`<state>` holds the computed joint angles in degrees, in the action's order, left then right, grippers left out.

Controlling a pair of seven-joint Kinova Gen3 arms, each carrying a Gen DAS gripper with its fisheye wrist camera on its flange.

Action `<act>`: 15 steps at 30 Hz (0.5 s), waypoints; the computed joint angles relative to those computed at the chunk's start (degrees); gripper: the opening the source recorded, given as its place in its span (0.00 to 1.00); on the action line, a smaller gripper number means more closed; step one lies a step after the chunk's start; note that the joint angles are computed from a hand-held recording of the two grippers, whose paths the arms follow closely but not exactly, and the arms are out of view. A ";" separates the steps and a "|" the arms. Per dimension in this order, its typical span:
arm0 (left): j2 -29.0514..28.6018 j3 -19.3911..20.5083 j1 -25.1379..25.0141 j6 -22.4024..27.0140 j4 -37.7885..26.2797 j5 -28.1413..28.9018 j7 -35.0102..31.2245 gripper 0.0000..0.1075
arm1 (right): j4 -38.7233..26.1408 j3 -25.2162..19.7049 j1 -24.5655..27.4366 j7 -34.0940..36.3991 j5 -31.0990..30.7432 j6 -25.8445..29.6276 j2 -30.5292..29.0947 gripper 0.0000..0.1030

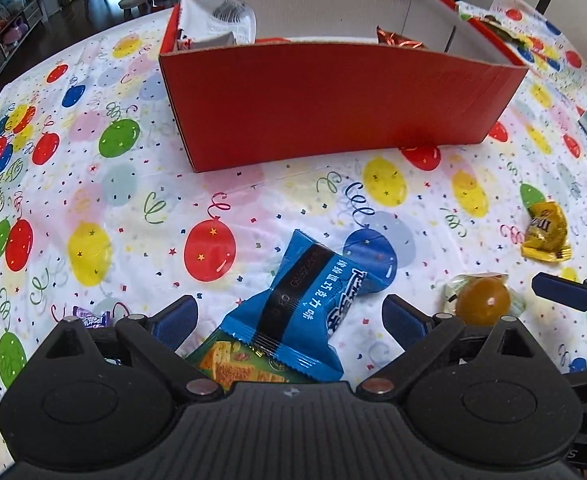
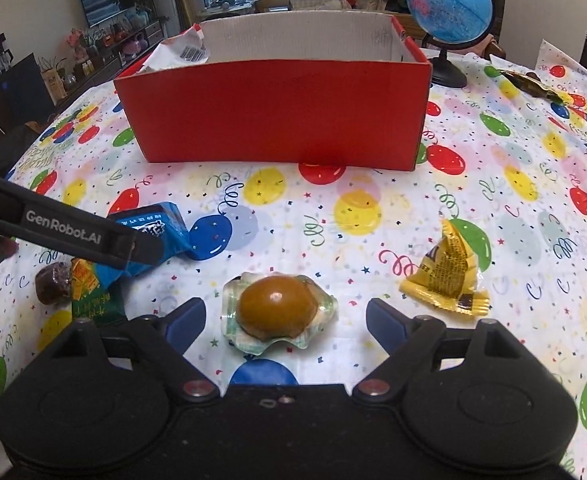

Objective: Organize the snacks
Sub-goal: 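Grasp the blue packet with the left tool while the right tool grasps the round clear-wrapped snack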

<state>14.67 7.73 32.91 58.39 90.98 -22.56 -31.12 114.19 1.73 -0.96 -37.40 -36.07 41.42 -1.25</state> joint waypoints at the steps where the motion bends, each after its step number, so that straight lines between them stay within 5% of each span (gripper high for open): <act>1: 0.39 -0.02 -0.03 0.33 -0.29 0.00 -0.10 0.92 | -0.10 -0.11 -0.12 -0.06 0.17 -0.15 0.24 0.82; 13: 1.74 -0.59 -0.10 -0.37 -0.72 0.45 -0.74 0.91 | -0.29 -1.18 -0.36 -0.77 1.51 -1.38 1.66 0.66; 15: 1.90 -0.76 0.12 -0.13 -0.91 0.39 -0.23 0.85 | -0.14 -1.32 -0.38 -0.83 1.65 -1.49 1.62 0.63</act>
<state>16.57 6.96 33.03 58.26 90.07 -22.18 -31.35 114.04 0.41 -1.34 -38.23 -34.42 39.94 0.37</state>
